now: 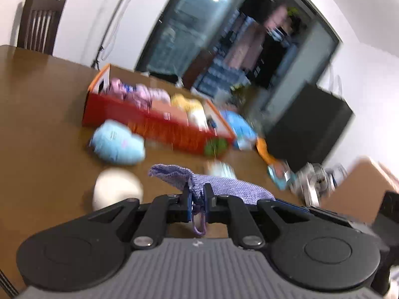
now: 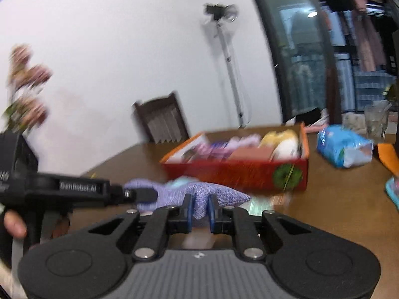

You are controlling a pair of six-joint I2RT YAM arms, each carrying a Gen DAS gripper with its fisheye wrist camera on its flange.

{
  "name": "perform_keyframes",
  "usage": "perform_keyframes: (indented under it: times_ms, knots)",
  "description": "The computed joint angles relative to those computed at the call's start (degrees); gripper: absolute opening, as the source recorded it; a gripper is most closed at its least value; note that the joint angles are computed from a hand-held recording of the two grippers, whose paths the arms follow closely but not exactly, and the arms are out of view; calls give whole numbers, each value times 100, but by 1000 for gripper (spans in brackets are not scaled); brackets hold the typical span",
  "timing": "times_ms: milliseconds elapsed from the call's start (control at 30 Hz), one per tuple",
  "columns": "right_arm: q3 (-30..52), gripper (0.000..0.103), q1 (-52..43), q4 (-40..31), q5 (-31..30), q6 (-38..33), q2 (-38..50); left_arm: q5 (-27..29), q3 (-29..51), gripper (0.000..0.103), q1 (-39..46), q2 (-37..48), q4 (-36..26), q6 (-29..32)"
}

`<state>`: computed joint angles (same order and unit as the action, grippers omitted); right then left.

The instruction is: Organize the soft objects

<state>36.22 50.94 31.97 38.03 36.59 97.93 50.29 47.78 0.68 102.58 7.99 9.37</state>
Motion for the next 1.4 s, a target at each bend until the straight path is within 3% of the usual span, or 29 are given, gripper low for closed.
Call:
perform_keyframes:
  times_ms: [133, 233, 333, 433, 467, 600, 667, 733, 833, 933, 1000, 1033, 1067, 1133, 1200, 1300, 1367, 1400]
  knots:
    - [-231, 13, 791, -241, -131, 1229, 229, 183, -782, 10, 636, -362, -808, 1632]
    - [-66, 21, 1096, -821, -27, 1929, 460, 10, -1022, 12, 839, -235, -867, 1974]
    - [-208, 27, 1291, -883, 364, 2073, 151, -119, -1193, 17, 902, -271, -531, 1807]
    - [44, 27, 1327, -1310, 716, 2065, 80, 80, -1193, 42, 1063, -317, -576, 1844]
    - [120, 27, 1262, -1331, 683, 2097, 145, 166, -1174, 45, 1107, -316, -597, 1862]
    - [482, 29, 949, -912, 374, 1949, 778, 87, -1036, 43, 1137, -123, -650, 1744]
    - [740, 32, 832, -937, 359, 1878, 1086, -35, -923, 33, 1123, 60, -633, 1726]
    - [1041, 33, 859, -1336, 397, 1834, 1211, -217, -953, 32, 1076, 179, -17, 1384]
    - [1084, 33, 894, -1460, -293, 1542, 1026, -665, -1115, 32, 919, 340, 1205, 692]
    - [1172, 33, 1025, -1018, -1140, 943, 1013, -687, -970, 33, 642, 533, 1492, 539]
    - [1267, 30, 1123, -735, -1361, 642, 1065, -530, -829, 39, 484, 599, 1462, 530]
    - [1294, 30, 1155, -689, -1343, 564, 1053, -461, -791, 50, 444, 599, 1463, 483]
    - [1297, 30, 1180, -725, -1223, 543, 1005, -493, -782, 60, 403, 564, 1525, 357]
    - [1209, 31, 1232, -940, -769, 638, 820, -467, -863, 65, 451, 460, 1636, 334]
    - [1015, 31, 1191, -1170, -288, 966, 648, -439, -880, 67, 571, 343, 1373, 546]
    - [982, 33, 1040, -1765, 58, 1604, 722, -167, -858, 67, 919, 158, 423, 1140]
    - [1093, 33, 1002, -2111, 5, 1846, 886, 185, -833, 67, 1231, 90, -218, 1643]
    - [975, 31, 965, -1902, -191, 1778, 893, 318, -808, 67, 1398, 57, -488, 1879]
